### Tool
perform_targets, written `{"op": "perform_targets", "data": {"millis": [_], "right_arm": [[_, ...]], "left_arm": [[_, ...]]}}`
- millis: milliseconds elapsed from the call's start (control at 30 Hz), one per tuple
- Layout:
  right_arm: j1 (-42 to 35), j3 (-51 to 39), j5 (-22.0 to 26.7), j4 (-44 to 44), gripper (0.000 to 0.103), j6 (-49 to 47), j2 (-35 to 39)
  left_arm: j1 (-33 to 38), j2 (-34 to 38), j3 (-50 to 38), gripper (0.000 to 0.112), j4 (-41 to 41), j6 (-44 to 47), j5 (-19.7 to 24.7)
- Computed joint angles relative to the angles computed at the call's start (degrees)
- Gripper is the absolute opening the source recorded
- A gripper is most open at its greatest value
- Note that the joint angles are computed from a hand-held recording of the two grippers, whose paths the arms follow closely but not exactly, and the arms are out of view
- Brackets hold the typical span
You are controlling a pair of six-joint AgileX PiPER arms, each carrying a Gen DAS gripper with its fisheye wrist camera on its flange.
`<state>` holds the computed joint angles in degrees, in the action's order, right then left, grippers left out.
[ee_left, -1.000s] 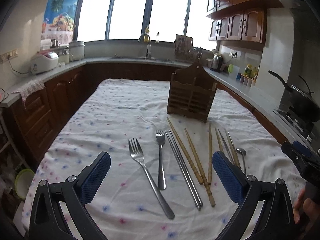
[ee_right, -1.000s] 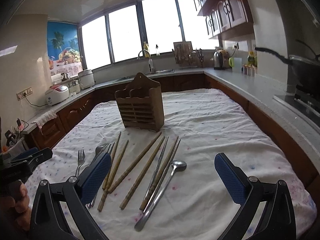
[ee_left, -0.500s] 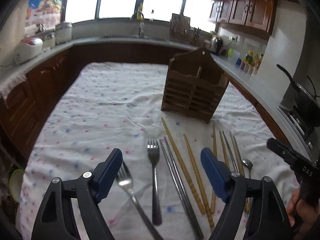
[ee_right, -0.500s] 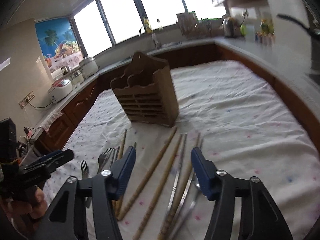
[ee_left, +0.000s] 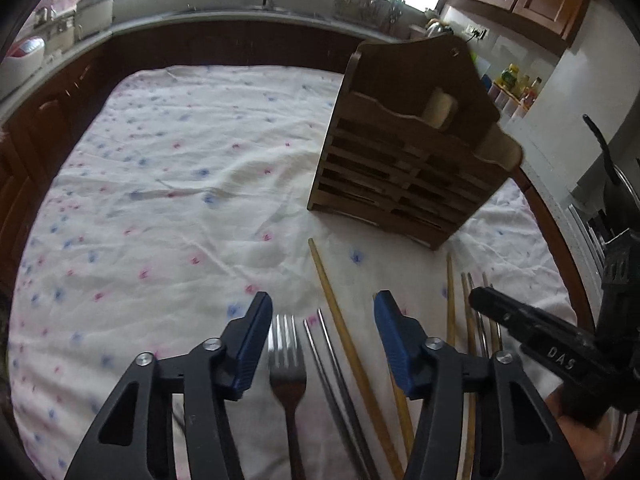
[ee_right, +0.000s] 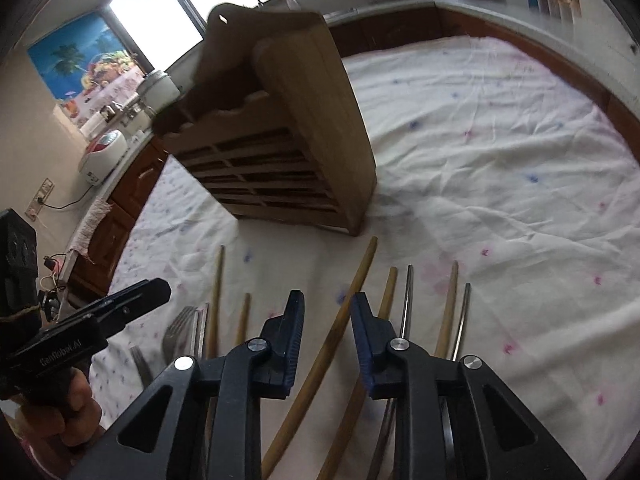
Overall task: Organize utensils
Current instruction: 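Close the left tool on a wooden chopstick while the right tool grasps another wooden chopstick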
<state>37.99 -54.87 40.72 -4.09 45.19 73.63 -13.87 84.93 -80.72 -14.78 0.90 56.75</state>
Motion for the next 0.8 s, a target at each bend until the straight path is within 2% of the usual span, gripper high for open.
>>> {"op": "perform_targets", "data": {"millis": [67,300,400,500,567,667,800], "right_arm": [[-1.5,-0.3,-0.7,2.2,0.025,-2.5,1.8],[-3.8,-3.4,1.0,3.5,0.019,-6.1,6.1],[-4.2,-4.1,1.5,3.2,0.016,-7.5,6.8],[-4.3,-5.2,2.4,3.0,0.015,-8.4,7.7],[-3.7,-5.9,3.1,1.7,0.015,-8.1,8.3],[-2.0,-5.9,2.3,-1.5,0.014,-6.1,9.0],[-1.6,-5.6,1.6,-2.7,0.01,-5.0,9.1]], "left_arm": [[0.0,2.6,-1.5,0.043,-0.5,0.2,0.0],[-2.0,11.4,-6.6,0.035,0.1,0.4,0.7],[-2.7,15.2,-9.6,0.025,1.4,0.0,2.0],[-3.2,17.4,-11.8,0.021,2.7,0.1,1.8],[-3.8,18.7,-13.2,0.014,3.5,-0.3,2.0],[-5.5,19.4,-13.5,0.007,5.3,-1.2,1.1],[-6.8,19.7,-12.7,0.006,5.9,-1.8,-1.0]]}}
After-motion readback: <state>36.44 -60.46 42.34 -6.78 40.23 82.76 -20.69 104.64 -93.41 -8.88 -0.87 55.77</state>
